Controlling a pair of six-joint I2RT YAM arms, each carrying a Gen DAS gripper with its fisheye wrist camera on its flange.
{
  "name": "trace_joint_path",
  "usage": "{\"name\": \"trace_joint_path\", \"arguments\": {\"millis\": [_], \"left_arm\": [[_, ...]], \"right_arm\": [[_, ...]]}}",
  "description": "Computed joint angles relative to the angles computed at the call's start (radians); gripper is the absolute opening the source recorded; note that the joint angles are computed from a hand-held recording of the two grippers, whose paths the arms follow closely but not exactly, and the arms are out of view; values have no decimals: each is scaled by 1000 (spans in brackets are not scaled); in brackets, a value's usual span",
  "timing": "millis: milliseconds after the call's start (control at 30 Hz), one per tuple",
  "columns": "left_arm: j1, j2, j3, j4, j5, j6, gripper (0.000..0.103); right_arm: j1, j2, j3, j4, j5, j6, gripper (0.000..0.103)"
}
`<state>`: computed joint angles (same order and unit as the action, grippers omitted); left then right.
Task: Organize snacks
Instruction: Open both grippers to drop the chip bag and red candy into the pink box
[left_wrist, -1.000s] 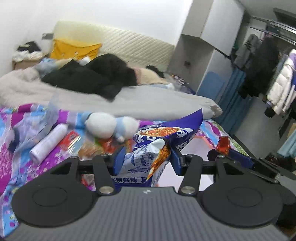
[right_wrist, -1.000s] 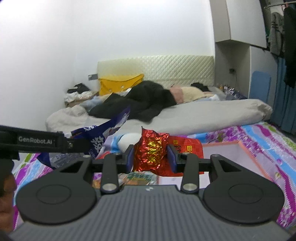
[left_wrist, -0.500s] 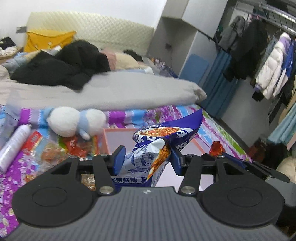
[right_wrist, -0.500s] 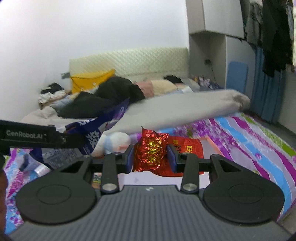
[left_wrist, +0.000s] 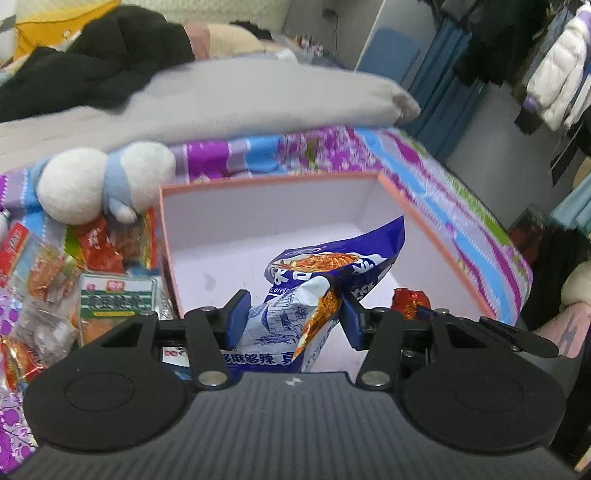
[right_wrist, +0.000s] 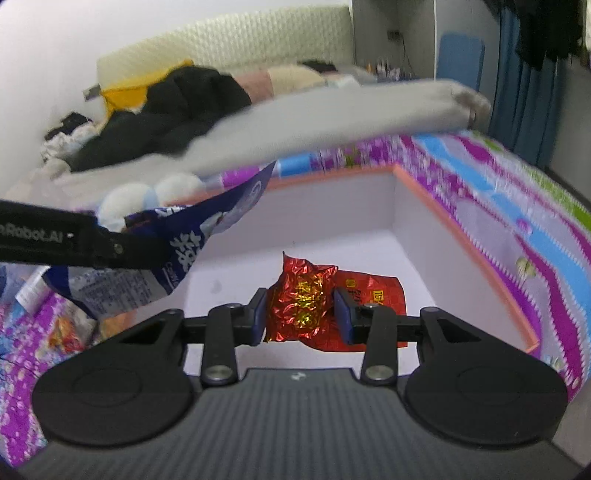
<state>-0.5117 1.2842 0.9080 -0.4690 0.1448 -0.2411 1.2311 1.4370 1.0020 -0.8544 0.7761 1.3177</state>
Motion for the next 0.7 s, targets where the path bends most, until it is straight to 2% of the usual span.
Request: {"name": "trace_joint_path", "arguments": {"millis": [133,300,333,367,400,467,500,533,700], "left_arm": [[-16,74,3,30,-6,6,58],[-32,121,21,40,-18,14,59],[-31,128,22,44,-17,17,60],[-33,122,24,34,-17,15,66],[-32,112,24,20,-17,13,76],[-33,95,18,19,-19,9,81],[-37,86,18,14,-20,8,81],[-37,78,19,10,-19,10,81],[-49,-2,12,-29,-29,2,81]], "right_arm": [[-50,-3,-72,93,-65,-34,42],[-71,2,-112,148,-109,-45,42],[-70,3,-111,147,-115,-41,42],[-76,-2,-121,156,-125,-40,43],[-78,-10,-132,169,-134,-36,44],[-81,-30,-152,186,-140,-26,49],[-73,-34,-151,177,-134,-9,56],[-67,-39,-151,169,-127,1,59],[-29,-54,-115,102,-82,31,59]]}}
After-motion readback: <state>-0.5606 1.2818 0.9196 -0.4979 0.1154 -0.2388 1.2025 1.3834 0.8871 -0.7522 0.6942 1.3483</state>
